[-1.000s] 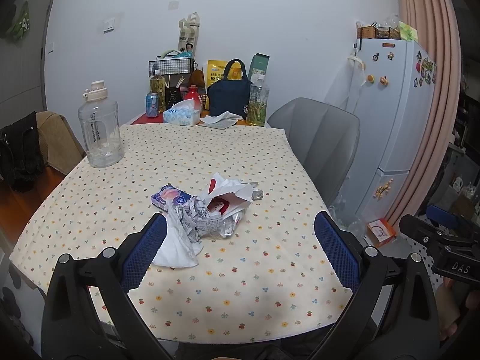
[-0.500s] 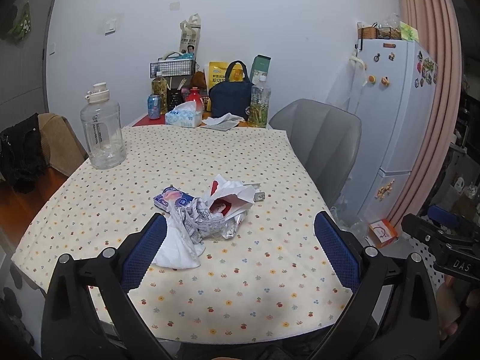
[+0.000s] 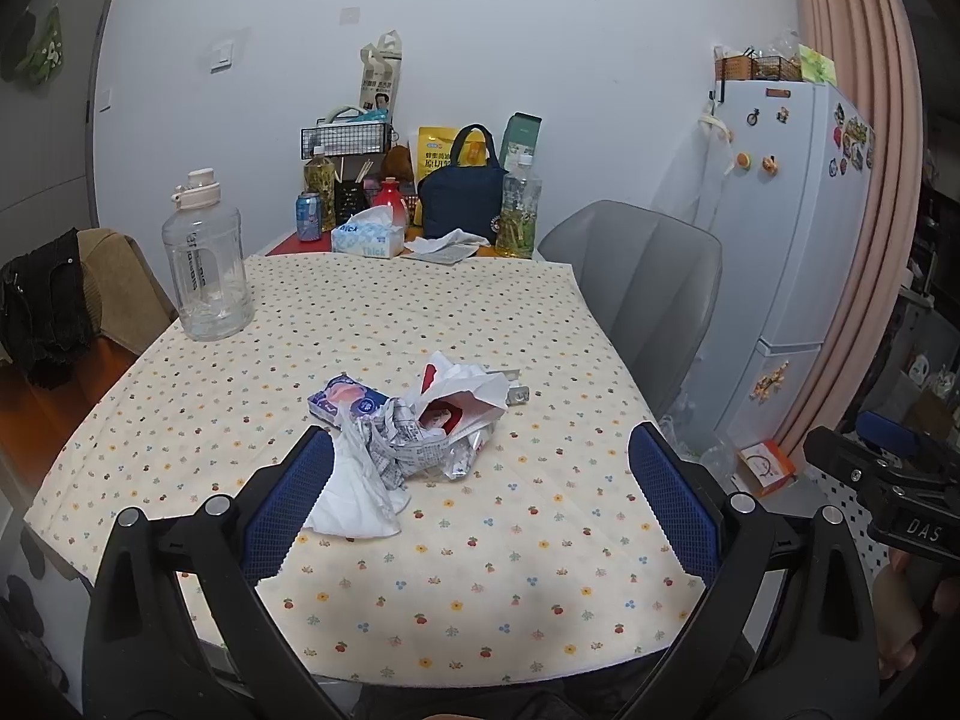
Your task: Collect trash
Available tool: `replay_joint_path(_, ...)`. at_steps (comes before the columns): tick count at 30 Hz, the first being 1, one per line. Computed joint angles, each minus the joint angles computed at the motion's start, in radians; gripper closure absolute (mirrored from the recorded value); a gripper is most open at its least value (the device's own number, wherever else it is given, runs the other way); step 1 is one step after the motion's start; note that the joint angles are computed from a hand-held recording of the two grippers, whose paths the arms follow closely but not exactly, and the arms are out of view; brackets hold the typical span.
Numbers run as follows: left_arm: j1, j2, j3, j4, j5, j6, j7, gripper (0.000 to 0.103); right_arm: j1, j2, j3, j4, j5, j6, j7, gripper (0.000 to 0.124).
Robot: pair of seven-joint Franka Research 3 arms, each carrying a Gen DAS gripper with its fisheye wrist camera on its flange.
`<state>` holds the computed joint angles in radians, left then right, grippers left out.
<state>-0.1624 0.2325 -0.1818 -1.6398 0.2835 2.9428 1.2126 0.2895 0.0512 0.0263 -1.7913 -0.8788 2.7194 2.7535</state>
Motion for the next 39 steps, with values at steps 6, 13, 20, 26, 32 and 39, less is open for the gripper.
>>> replay_joint_path(6, -0.001, -0.002, 0.0, -0.005, 0.0, 0.001, -0.003, 0.006, 0.0, 0.002, -0.002, 0.0, 0.006, 0.001, -0.003, 0.029)
replay_joint_path(13, -0.002, 0.002, -0.003, 0.001, -0.005, -0.006, 0.007, 0.006, -0.002, 0.003, -0.004, -0.004, 0.013, 0.006, -0.006, 0.029)
replay_joint_path(20, 0.0, 0.007, -0.007, 0.009, -0.018, -0.011, 0.015, 0.006, -0.002, 0.002, -0.004, -0.005, 0.011, 0.006, -0.004, 0.029)
replay_joint_path(26, -0.001, 0.008, -0.006, 0.01, -0.019, -0.012, 0.015, 0.006, -0.003, 0.001, -0.004, -0.009, 0.007, 0.009, 0.0, 0.029)
replay_joint_path(32, -0.002, 0.009, -0.005, 0.01, -0.018, -0.013, 0.014, 0.006, -0.003, 0.0, -0.003, -0.009, 0.011, 0.007, -0.001, 0.029)
replay_joint_path(39, 0.005, 0.013, -0.005, 0.012, -0.028, -0.016, 0.015, 0.006, -0.002, 0.01, -0.002, -0.003, 0.032, 0.014, -0.024, 0.029)
